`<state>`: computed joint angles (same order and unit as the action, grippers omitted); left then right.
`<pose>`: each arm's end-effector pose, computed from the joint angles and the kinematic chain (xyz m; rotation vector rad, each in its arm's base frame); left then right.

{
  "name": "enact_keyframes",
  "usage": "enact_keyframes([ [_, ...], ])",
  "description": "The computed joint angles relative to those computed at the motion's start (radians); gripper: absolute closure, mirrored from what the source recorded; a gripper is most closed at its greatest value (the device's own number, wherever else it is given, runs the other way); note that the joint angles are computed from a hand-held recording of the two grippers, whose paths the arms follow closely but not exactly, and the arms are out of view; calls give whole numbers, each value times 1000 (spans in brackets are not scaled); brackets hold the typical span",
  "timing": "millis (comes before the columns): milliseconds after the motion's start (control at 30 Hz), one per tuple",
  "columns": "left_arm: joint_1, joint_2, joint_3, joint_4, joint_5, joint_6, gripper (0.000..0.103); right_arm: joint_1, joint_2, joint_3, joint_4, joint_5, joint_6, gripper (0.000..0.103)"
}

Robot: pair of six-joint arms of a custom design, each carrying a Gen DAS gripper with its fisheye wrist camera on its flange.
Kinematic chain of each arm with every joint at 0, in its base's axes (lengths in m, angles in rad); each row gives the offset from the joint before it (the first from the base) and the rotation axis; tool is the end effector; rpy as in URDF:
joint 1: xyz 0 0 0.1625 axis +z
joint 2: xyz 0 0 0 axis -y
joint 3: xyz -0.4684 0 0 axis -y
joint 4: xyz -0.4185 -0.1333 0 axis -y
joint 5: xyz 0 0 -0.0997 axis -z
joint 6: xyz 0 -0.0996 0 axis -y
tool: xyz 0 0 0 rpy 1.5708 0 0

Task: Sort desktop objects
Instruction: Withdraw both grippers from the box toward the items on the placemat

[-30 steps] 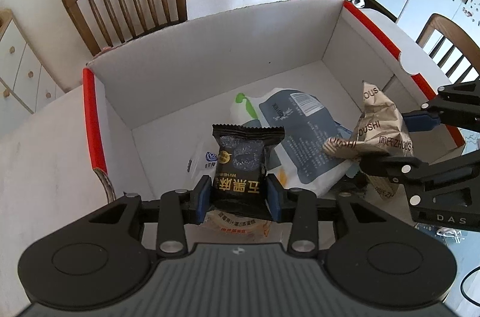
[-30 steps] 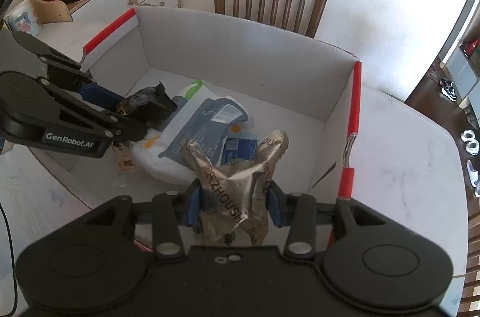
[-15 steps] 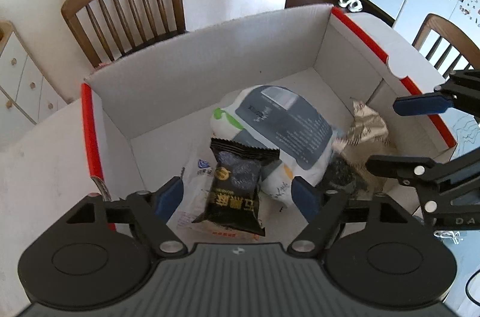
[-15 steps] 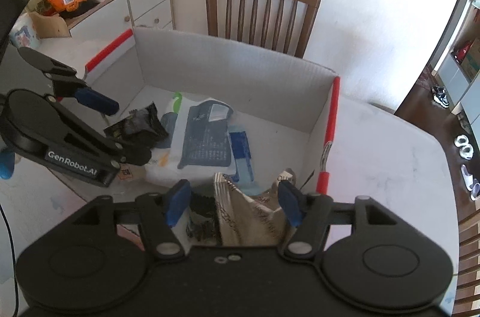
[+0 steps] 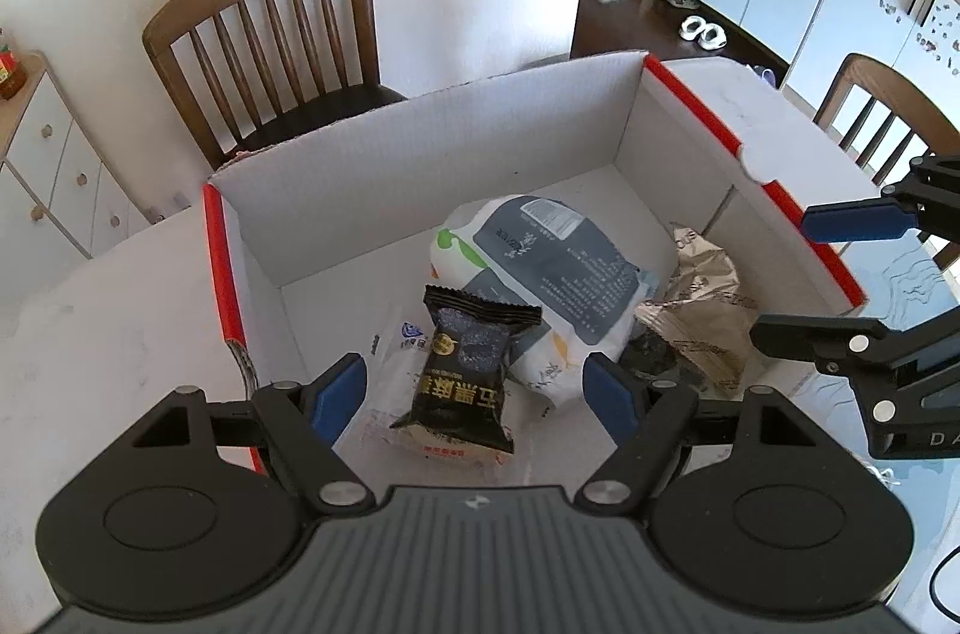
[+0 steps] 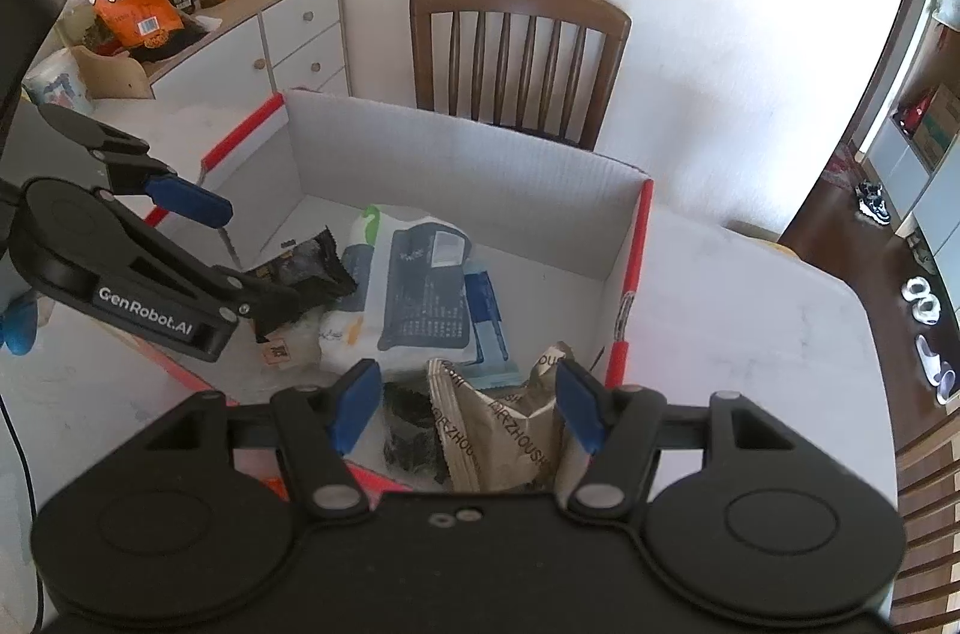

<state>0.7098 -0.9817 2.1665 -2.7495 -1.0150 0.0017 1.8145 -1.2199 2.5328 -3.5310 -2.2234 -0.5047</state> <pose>-0.2710 -0.4779 0.0790 1.0964 2.3767 -0.3038 0.1660 -0.3658 0.1947 0.6073 -2.2721 0.6743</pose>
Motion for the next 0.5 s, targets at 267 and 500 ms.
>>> enact_keyframes([
  [267, -37, -44, 33, 13, 0, -20, 24, 35, -60, 28, 35, -3, 27, 37],
  [500, -72, -86, 77, -15, -10, -34, 13, 60, -116, 64, 32, 8, 43, 21],
])
